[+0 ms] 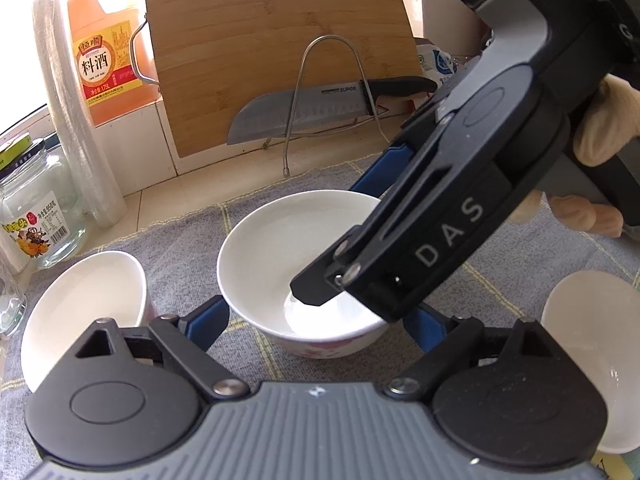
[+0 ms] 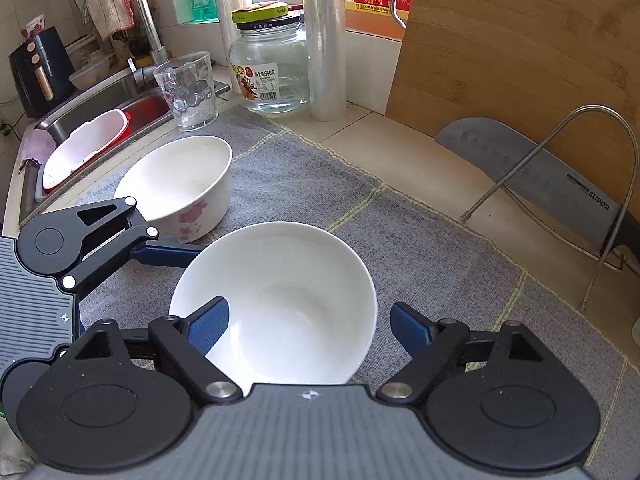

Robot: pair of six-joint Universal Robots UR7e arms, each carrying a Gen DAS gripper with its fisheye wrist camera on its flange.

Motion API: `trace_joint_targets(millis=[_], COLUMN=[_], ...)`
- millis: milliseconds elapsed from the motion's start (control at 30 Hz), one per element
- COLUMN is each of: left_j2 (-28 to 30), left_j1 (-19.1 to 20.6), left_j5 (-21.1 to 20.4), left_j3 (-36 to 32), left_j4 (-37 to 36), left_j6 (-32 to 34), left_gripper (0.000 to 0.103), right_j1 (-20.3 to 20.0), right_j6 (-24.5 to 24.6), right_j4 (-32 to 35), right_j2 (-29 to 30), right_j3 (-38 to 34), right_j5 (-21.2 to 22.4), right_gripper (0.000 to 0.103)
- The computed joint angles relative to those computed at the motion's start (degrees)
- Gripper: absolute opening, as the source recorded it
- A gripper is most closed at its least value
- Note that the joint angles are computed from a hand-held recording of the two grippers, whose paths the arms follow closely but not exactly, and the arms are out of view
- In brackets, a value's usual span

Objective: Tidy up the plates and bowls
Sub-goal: 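Grasp the rim of a pink-flower bowl with the right gripper, then lift the pink-flower bowl with the right gripper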

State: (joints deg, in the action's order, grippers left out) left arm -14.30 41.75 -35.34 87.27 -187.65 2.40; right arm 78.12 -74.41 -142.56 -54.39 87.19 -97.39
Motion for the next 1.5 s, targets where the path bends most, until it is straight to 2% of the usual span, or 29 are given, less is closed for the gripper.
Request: trace_joint_targets(millis=[233, 800, 1067, 1500], left_j2=[0.03, -0.57, -1.71, -4.06], left_j1=[0.06, -0.06, -1.45, -5.26], left_j5=[-0.38, -0.74, -0.37, -0.18], left_j3=[0.07, 0.29, 1.52, 5.21], left_j4=[-0.83, 0.26, 1.11, 3.09], left_j6=[1.11, 1.02, 0.02, -4.51], left_gripper=[0.093, 0.092, 0.092, 0.092], right_j1=[0.15, 0.24, 0.22, -0.36], right_j6=[1.45, 2.89, 3.94, 2.62], right_j4=[2.31, 4.48, 6.18, 6.17], right_j2=[1.01, 0.23, -2.02, -9.0], right_j3=[-1.75, -1.74, -0.62, 5.33], right_j5=[-0.29, -0.13, 1.28, 3.08], right_gripper=[0.082, 0.079, 0.08, 0.08])
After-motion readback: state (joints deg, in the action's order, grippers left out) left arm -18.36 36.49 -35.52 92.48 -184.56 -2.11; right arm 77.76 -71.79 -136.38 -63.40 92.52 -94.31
